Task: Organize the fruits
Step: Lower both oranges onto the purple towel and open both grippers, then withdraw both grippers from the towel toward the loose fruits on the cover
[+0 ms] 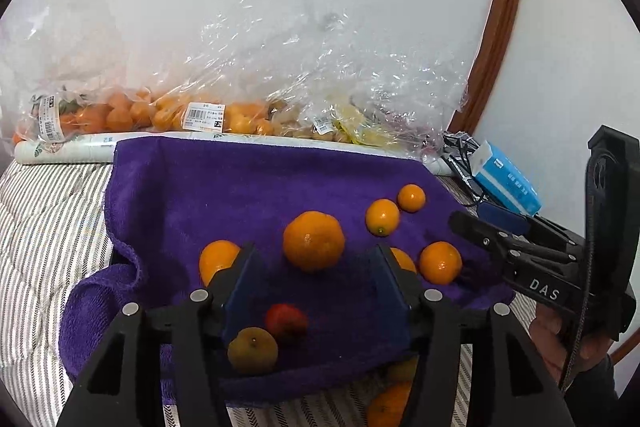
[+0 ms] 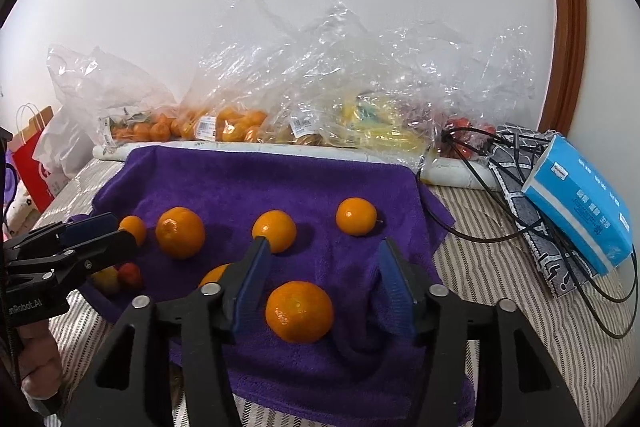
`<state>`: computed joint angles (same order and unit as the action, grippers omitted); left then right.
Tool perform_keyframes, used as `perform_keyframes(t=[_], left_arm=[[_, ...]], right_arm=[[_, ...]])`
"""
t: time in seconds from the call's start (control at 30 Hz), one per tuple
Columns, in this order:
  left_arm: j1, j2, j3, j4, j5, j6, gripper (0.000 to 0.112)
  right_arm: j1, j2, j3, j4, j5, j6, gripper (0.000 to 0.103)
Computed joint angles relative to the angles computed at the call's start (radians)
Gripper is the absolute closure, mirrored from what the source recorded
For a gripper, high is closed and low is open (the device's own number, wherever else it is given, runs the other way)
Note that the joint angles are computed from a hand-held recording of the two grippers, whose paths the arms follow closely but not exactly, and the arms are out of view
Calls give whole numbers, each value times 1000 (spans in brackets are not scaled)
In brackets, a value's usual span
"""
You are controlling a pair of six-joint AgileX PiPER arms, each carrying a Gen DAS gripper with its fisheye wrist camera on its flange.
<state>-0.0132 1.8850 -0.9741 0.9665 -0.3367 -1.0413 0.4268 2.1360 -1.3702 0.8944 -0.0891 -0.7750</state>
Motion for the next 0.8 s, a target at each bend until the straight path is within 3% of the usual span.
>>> perform_keyframes(t=[0.07,0.13,0.33,0.53,0.8], left_arm=[[-3,-4,5,-14,3,10,56],[-5,-7,10,-34,4,32,56],[-3,-43,49,-78,-10,72,56],[15,-112,112,-96,-45,94,56],[44,-186,258,-275,-49,332,56]], right_arm=[[3,-7,11,-153,-4,152,42],[9,-13,23,-201,-16,195,40],[35,-55,78,-198,-92,177,39],[47,-112,140,-117,-78,149,39],[134,-240,312,-26,-141,86,39]])
